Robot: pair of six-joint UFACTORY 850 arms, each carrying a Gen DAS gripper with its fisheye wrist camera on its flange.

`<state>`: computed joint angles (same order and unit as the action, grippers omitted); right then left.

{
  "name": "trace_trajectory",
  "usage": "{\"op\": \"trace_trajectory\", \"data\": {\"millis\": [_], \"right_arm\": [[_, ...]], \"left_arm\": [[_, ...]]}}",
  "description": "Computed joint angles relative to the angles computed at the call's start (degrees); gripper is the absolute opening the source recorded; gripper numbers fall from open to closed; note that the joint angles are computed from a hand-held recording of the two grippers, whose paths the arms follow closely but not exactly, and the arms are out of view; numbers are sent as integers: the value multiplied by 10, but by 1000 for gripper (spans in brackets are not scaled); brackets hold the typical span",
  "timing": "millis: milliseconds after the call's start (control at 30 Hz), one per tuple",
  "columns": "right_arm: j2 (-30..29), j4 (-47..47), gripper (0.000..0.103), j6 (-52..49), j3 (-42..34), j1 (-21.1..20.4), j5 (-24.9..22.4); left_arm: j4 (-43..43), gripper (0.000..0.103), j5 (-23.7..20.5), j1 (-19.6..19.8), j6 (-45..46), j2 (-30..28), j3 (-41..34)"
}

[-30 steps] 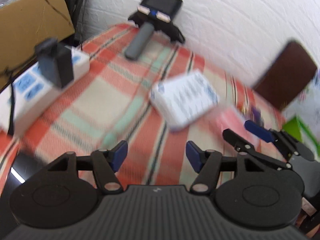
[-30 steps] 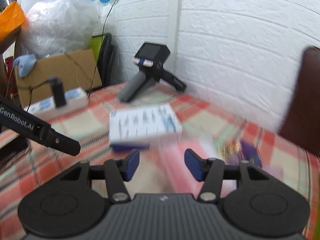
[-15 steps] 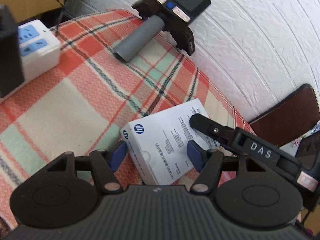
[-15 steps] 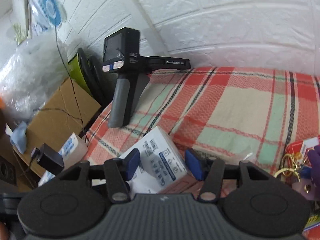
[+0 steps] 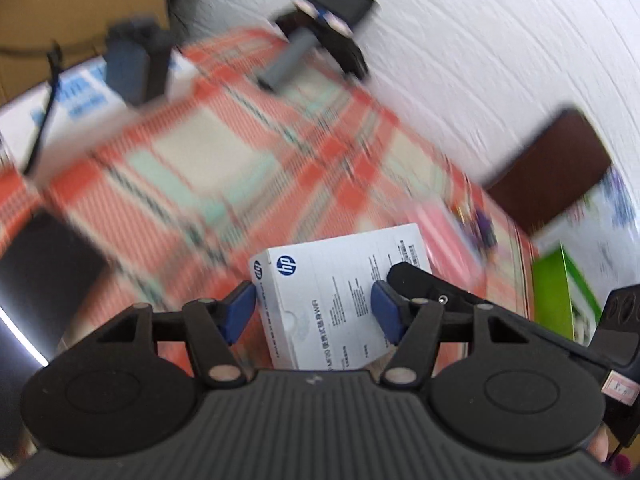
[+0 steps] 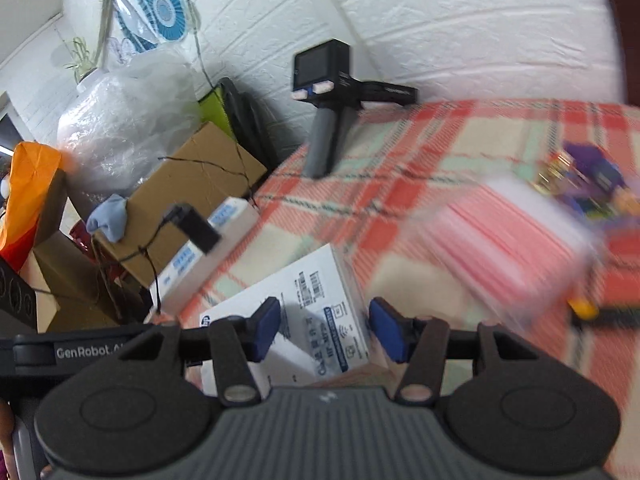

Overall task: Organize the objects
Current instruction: 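Grasp the white HP box with the left gripper while the right gripper grips it too, then lower the white HP box into the tray and open both grippers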

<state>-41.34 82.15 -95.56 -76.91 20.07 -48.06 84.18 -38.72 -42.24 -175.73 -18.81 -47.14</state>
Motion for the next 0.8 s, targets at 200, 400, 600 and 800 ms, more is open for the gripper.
{"op": "trace_trajectory", "data": {"millis": [200, 400, 600, 800], "right_arm": [[34, 13, 50, -20, 86, -79, 30], [75, 127, 50, -100, 140, -176, 26], [53, 262, 50, -140, 82, -238, -2], [-29, 361, 48, -180, -47, -241, 31]], "left_arm": [[26, 66, 70, -15, 57, -81, -93], [47, 66, 121, -4, 212, -156, -236], [91, 65, 113, 20, 350, -251, -428], [27, 64, 160, 56, 476, -364, -616]]}}
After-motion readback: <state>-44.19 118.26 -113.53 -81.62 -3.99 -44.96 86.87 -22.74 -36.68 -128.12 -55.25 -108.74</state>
